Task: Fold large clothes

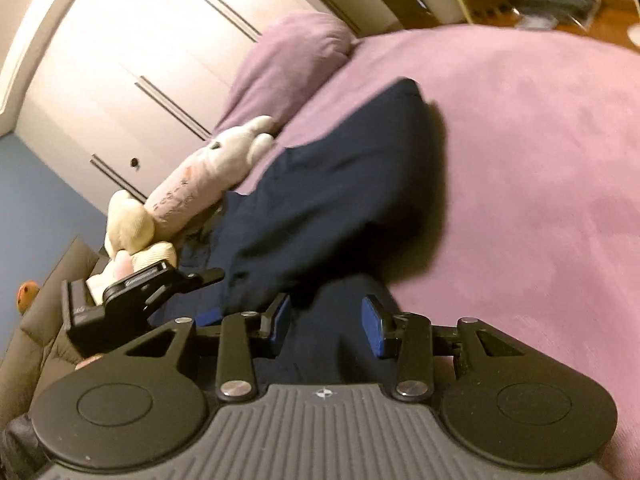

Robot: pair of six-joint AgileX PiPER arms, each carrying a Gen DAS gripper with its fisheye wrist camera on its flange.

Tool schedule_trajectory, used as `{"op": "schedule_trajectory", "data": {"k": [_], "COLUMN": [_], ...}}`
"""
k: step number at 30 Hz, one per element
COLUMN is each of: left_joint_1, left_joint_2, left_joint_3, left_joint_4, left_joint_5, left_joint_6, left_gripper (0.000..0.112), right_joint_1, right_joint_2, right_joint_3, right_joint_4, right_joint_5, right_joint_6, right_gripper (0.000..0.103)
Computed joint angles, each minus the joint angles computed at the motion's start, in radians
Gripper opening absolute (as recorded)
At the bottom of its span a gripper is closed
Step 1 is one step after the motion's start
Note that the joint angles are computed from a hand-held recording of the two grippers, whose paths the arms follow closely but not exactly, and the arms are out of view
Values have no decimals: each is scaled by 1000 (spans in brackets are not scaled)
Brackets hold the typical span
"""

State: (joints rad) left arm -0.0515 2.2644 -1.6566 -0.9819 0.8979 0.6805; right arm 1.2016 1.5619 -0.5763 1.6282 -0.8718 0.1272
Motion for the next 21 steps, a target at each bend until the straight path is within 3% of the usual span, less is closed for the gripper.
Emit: {"op": "schedule_trajectory", "data": {"k": [2,7,10,13,15,18,20,21], "left_joint_1": [-7,-13,25,79,108,106,126,148], "left_joint_2": [28,25,-29,-83,-128,-170,-148,-127], "left_joint_3": [-35,-36,-7,-25,-14,45,57,43], "left_joint_4": [5,-11,-78,-55,20,239,317,296], "left_joint_5": [23,15,11,-19,-111,-333,-382,-349], "left_joint_6": [-30,-68,-4,24,51,27,7,14], "left_gripper": [30,11,9,9,9,9,10,15], "right_joint_1": [-1,-48,-18,-23,-29,-59,-88,-101], "right_joint_2": [8,51,52,54,44,43,55,61], "right_joint_3": [33,2,-28,-47,-58,-76,-93,-99], "right_joint_4": [-49,-86,-23,3,21,10,-10,-25], "right_joint_5": [6,37,22,8,-7,7,34,49], "right_joint_6": [96,85,23,-22,-58,-93,-105,-103], "right_gripper": [40,40,40,40,40,40,40,40]}}
